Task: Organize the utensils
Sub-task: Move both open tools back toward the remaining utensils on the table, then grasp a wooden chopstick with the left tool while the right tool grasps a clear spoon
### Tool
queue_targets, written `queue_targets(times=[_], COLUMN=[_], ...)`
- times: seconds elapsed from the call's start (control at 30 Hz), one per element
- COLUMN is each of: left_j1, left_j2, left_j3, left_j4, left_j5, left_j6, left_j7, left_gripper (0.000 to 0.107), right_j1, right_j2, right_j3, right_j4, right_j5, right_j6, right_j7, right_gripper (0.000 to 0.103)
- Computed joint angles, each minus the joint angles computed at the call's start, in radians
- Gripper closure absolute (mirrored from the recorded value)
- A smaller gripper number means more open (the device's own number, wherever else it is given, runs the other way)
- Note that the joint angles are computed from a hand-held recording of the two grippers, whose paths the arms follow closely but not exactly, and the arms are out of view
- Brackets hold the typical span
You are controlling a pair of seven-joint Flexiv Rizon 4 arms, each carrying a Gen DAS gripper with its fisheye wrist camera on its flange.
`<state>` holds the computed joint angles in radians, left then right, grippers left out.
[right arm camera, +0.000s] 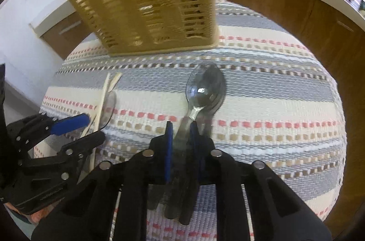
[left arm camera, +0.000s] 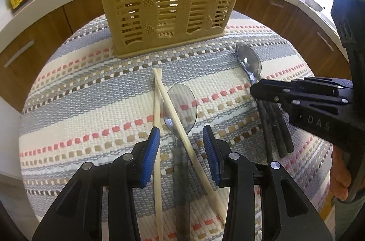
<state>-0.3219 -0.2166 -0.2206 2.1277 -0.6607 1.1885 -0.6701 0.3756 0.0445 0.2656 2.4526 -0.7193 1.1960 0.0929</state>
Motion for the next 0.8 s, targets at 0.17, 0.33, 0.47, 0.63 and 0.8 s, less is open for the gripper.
queue_targets(times=[0.17, 0.33, 0.47, 0.63, 0.8], left_j1=[0.000, 0.001, 0.003, 0.013, -0.019], left_j2=[-0.013, -0.014, -0.008, 0.006, -0.009], left_j3=[-0.005, -0.005, -0.006, -0.001, 0.028], left_j4=[-0.006, -0.009, 0.000, -0.005, -0.017], left_j5=[-0.001, 0.016, 0.010, -0.007, 0.100], left_j6=[0.009, 0.007, 0.011, -0.054, -0.023], left_j7=[0.004, 0.002, 0.012, 0.017, -0.061], left_gripper=[0.070, 0.070, 0.074, 0.076, 0.090], right_j1=[0.002, 0.034, 0.059, 0.073, 0.078], right_j2=[-0.035, -0.062, -0.066, -0.041, -0.018], right_j3=[-0.013, -0.004, 0.004, 0.019, 0.032], right_j4=[-0.014, -0.073, -0.089, -0.046, -0.003], right_j5=[0.016, 0.089, 0.123, 0.138, 0.168], right_j6=[0.018, -0.081, -0.103, -0.028, 0.049], right_j7=[0.017, -0.074, -0.130, -0.119, -0.121], right_gripper=[0.091, 0.091, 0.096, 0.099, 0.100])
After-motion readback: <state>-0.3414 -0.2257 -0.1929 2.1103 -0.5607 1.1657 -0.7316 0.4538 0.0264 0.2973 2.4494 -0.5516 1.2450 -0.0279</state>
